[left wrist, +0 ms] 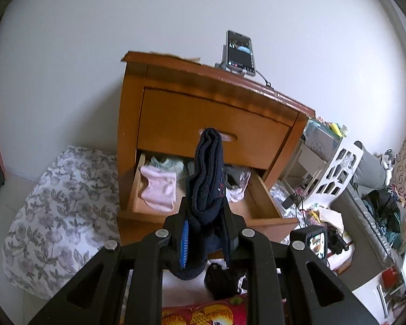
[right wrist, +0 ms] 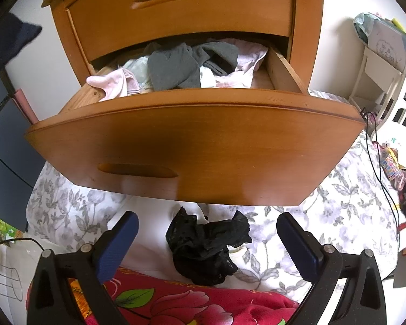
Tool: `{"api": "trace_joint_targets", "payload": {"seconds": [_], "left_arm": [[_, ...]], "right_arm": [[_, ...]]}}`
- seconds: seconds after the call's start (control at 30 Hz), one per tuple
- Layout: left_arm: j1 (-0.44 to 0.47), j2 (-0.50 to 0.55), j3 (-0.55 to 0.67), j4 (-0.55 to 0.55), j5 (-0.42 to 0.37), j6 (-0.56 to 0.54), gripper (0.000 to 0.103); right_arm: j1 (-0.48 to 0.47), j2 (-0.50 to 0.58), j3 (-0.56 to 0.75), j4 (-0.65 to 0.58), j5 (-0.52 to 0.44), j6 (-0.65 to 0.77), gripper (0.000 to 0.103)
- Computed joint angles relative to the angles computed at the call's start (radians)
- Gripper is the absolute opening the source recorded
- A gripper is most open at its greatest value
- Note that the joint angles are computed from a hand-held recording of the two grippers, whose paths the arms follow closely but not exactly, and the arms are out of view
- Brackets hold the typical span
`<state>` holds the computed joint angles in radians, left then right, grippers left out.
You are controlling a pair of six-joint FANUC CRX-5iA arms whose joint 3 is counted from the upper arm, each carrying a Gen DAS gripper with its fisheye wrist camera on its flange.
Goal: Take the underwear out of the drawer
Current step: 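Lift the navy sock up out of the drawer with the left gripper, then lower the navy sock onto the bedspread beside the black clothing, open left gripper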
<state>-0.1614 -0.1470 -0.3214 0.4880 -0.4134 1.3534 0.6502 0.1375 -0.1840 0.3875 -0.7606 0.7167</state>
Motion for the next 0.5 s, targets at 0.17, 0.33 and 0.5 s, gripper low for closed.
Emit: {"api": "trace_joint_targets", "payload": {"seconds": [0.17,0.33,0.5], "left_arm": [[-0.002,0.008,-0.023,0.069,-0.04,-0.069,0.02],[-0.001,0.02,-0.041,0.102,-0.087,-0.1,0.02],[0.003,0.051,-0.033,0.088,-0.137,-0.079,0.02]], "right_arm": [[0.001,0.0,0.0,0.003,-0.002,-0.001,0.103],[0.001,0.0,0.0,0.003,-0.004,-0.001,0.103],[0.001,0.0,0.001,0.003,-0.004,-0.001,0.103]]}}
